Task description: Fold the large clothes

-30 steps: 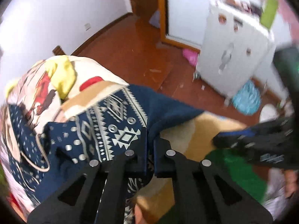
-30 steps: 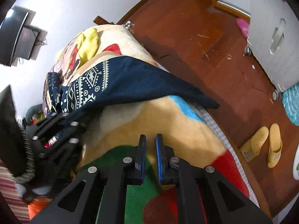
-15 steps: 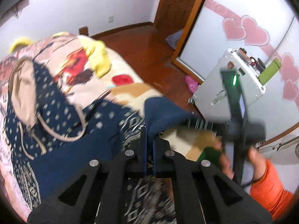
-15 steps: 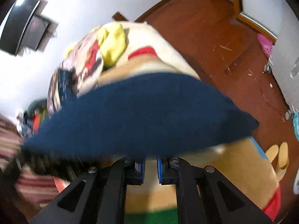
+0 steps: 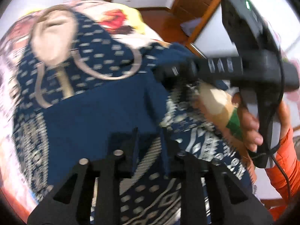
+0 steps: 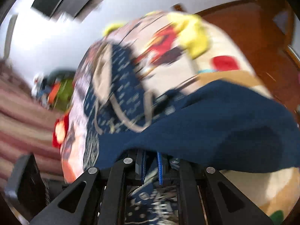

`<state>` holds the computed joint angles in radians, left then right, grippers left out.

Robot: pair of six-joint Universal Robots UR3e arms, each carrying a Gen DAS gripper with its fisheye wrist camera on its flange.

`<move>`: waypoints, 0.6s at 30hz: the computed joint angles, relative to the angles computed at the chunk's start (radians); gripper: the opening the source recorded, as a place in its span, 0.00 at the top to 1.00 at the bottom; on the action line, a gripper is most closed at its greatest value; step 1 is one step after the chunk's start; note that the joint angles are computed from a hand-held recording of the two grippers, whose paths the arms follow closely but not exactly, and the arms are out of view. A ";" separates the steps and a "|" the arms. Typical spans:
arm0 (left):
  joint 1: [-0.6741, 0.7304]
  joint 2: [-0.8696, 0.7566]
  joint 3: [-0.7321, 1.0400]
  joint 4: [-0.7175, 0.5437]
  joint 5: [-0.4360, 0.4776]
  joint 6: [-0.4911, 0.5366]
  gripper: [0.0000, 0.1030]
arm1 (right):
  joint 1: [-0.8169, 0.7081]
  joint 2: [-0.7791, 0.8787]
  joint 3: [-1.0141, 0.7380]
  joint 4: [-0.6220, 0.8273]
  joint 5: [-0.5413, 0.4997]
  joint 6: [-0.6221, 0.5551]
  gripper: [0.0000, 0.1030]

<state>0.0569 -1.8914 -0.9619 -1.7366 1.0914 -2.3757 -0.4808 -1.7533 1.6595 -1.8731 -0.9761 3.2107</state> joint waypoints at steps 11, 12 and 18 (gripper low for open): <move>0.072 0.020 0.053 0.078 0.021 -0.045 0.56 | 0.128 -0.002 -0.031 0.147 -0.042 -0.092 0.94; 0.052 0.022 0.050 0.099 0.021 -0.052 0.48 | 0.093 -0.047 -0.017 0.172 -0.037 -0.106 0.94; -0.148 -0.020 0.097 0.244 0.081 -0.133 0.18 | -0.254 -0.332 -0.028 0.495 -0.009 -0.340 0.94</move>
